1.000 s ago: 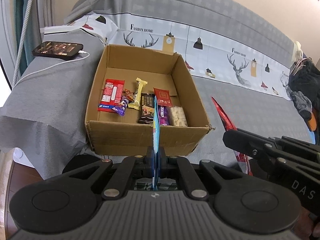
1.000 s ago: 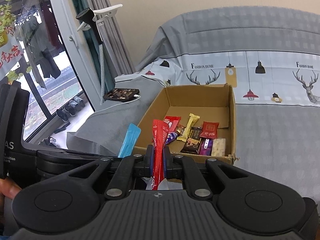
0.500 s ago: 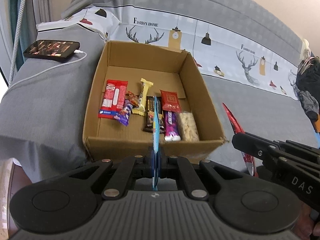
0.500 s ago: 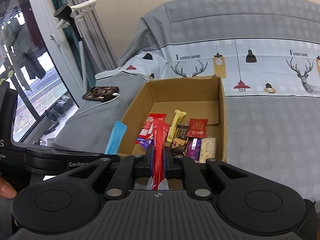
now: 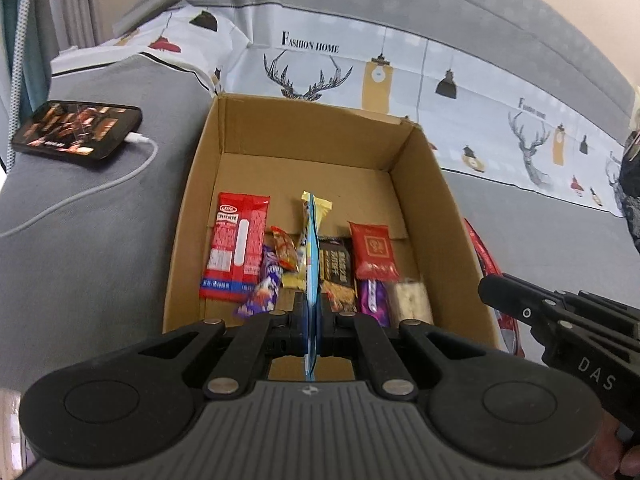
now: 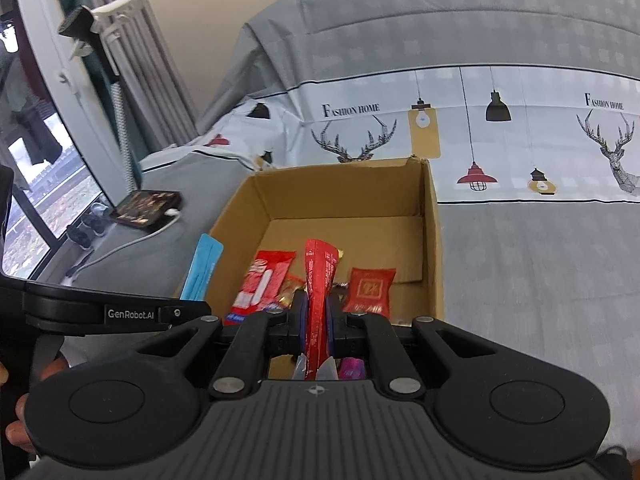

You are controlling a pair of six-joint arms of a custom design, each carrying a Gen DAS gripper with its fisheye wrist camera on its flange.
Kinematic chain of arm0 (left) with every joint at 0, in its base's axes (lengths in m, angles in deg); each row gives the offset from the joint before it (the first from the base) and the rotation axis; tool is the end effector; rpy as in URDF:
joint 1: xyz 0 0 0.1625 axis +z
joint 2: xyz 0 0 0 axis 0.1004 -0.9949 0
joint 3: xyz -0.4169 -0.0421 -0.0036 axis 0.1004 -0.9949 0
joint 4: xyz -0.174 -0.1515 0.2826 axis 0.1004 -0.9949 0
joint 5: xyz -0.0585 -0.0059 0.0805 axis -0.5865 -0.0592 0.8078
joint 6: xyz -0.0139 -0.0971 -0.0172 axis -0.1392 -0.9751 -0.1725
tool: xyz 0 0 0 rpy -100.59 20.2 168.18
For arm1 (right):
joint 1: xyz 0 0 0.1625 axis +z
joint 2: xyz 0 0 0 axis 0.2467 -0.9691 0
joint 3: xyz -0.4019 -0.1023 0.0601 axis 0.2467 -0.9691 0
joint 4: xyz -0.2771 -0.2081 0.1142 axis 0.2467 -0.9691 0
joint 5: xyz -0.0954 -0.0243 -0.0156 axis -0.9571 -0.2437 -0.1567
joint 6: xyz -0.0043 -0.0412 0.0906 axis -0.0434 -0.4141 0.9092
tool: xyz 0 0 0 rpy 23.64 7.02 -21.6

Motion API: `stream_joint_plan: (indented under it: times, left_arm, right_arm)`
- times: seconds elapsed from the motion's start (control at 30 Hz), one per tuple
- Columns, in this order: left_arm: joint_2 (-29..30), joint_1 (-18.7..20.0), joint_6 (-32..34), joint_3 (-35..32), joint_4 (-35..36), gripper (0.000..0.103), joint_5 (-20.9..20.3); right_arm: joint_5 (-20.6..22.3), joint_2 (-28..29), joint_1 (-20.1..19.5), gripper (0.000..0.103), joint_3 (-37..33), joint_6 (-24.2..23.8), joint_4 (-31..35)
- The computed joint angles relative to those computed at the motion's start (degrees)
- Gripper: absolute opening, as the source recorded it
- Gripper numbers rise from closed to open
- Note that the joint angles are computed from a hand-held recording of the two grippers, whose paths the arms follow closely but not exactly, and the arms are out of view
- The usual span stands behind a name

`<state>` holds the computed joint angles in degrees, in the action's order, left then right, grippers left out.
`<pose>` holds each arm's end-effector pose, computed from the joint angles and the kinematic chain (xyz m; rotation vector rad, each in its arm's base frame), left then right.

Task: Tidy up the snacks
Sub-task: 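Carry the blue stick and red stick over the box with both tools, then open left tool releasing the blue stick while right tool releases the red stick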

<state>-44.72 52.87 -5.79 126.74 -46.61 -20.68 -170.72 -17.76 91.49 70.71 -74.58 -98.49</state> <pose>-0.1938 -0.7253 0.2813 0.0419 2.3253 -0.8344 0.3226 -0.7383 0.1413 0.8223 -2.6077 0.8764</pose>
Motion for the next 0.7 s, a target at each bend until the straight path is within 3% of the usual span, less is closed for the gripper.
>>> stream_joint_plan:
  times: [0.3, 0.33, 0.4, 0.43, 0.47, 0.53, 0.6, 0.7]
  left_arm:
    - [8.7, 4.0, 2.8, -14.9, 7.8, 0.004, 1.4]
    - [9.5, 4.3, 2.5, -16.5, 8.8, 0.012, 1.7]
    - [10.8, 4.8, 1.1, -19.2, 11.4, 0.067, 2.4]
    - [11.3, 4.8, 0.1, -20.0, 12.1, 0.103, 3.6]
    - [11.4, 4.6, -0.1, -19.3, 10.4, 0.103, 5.4]
    - [11.0, 4.4, 1.4, -17.3, 6.9, 0.103, 6.7]
    - [10.5, 4.3, -0.3, -17.2, 10.3, 0.103, 6.7]
    - [8.7, 3.8, -3.3, -14.0, 12.5, 0.103, 7.2]
  right_arm:
    - [-1.5, 11.0, -1.0, 0.010, -19.7, 0.9, 10.0]
    - [-1.7, 12.3, -1.1, 0.011, -21.9, 0.9, 11.2]
    - [-2.2, 14.8, -1.3, 0.017, -27.0, 1.5, 13.8]
    - [-2.6, 16.1, -1.4, 0.025, -29.6, 2.4, 15.3]
    - [-3.3, 17.5, -1.4, 0.049, -32.9, 3.8, 17.6]
    - [-4.0, 18.4, -1.5, 0.075, -34.9, 5.5, 18.0]
    - [-3.3, 17.2, -1.5, 0.075, -32.5, 4.8, 16.4]
    - [-3.7, 14.0, -1.2, 0.083, -26.0, 4.1, 13.6]
